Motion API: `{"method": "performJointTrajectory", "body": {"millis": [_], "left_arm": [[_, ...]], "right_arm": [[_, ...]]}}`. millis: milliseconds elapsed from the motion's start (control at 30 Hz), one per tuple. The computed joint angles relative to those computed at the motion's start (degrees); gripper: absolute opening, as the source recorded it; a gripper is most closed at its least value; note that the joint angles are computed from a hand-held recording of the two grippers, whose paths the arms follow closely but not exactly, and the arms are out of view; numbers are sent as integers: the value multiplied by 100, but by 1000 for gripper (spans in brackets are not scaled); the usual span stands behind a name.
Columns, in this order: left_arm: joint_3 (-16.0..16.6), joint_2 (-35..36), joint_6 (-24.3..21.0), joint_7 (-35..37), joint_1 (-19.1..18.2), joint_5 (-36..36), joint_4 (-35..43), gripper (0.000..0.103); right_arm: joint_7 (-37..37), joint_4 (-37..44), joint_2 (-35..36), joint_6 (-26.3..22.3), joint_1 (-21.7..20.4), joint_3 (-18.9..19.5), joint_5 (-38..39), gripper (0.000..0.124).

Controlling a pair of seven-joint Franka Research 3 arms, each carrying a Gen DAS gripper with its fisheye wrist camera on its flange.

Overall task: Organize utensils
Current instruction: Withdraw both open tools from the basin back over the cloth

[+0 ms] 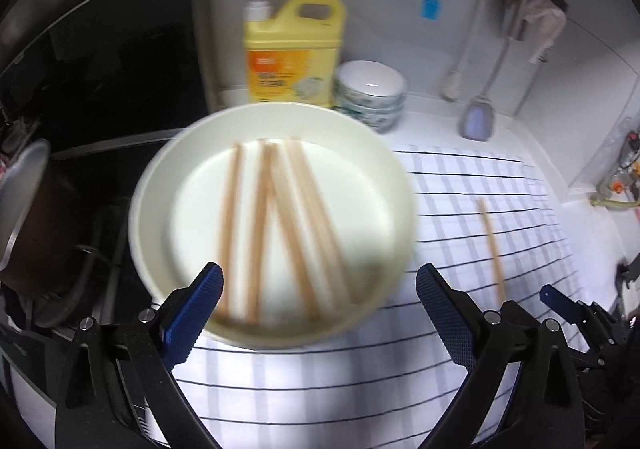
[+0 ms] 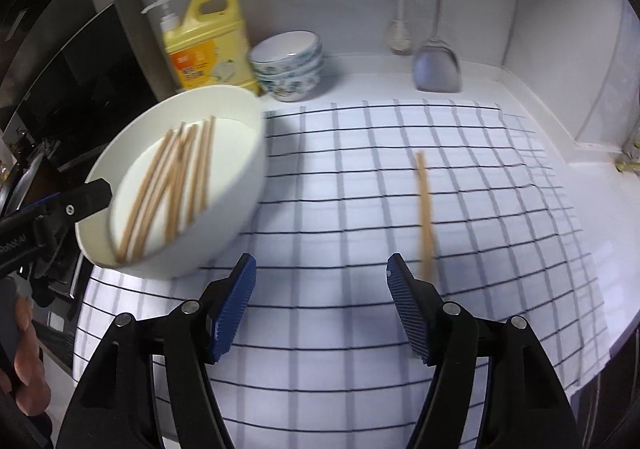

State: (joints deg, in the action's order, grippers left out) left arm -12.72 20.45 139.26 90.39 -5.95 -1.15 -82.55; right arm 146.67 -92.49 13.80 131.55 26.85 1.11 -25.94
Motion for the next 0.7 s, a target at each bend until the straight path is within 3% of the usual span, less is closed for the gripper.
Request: {"method": "performJointTrajectory", "body": {"millis": [267, 500, 700], "left_arm": [[81, -231, 42, -1557, -698, 779, -496, 95], [129, -255, 127, -2380, -1009, 1587, -743, 95], [27, -88, 496, -2247, -905, 1534, -859, 95]], "right_arm": [[-797, -1971, -1155, 1038, -745, 32, 384, 65], [-1311, -2363, -1133, 1614, -1087, 120, 771, 65], [-606, -2298, -834, 1887, -965, 26, 63, 65]]}}
